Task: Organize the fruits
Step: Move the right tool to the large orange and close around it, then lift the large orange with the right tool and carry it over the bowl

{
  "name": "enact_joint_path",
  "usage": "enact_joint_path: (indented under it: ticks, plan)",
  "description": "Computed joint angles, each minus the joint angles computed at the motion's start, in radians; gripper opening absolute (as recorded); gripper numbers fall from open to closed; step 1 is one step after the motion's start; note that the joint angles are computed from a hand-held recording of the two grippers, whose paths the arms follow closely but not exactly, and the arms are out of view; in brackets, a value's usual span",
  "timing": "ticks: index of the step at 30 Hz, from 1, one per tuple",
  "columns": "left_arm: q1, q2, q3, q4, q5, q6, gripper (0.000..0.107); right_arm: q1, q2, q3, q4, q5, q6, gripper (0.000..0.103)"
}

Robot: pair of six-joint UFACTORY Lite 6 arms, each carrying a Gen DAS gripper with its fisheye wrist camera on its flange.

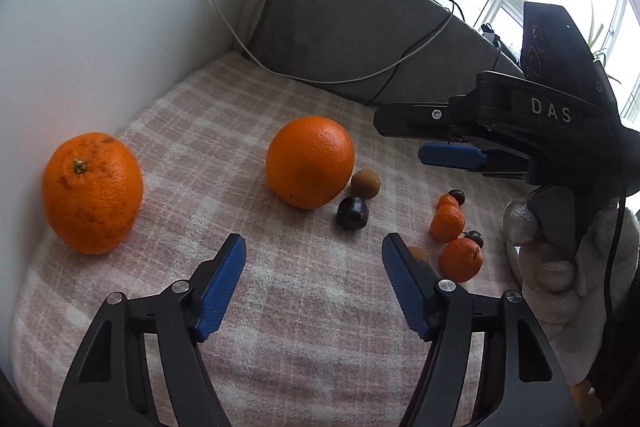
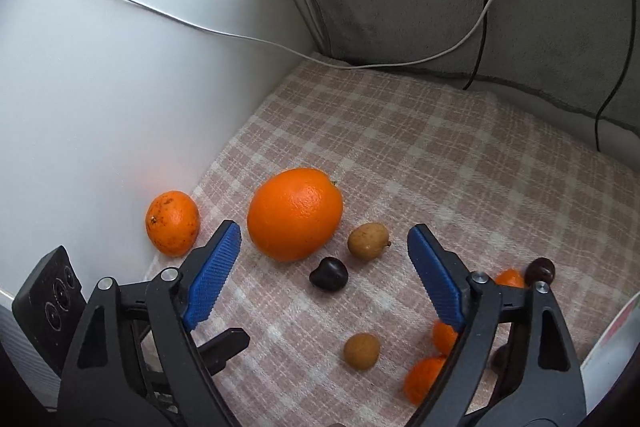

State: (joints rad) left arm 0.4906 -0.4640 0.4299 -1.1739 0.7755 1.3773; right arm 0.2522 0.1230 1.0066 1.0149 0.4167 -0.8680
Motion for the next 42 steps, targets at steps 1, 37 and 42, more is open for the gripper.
enact_joint_path:
  ticks: [1,37,42]
  plan:
    - [-0.006,0.02,0.009,-0.007,-0.003,0.005,0.066,-0.006,0.029,0.023,0.014,0.015,-0.004,0.087]
    - [-0.092,0.391,0.229,-0.104,-0.016,0.018,0.04,0.018,0.412,0.358,0.098,0.167,0.006,0.067]
    - [-0.098,0.357,0.213,-0.1,-0.019,0.015,0.04,0.014,0.367,0.323,0.091,0.164,-0.002,0.067]
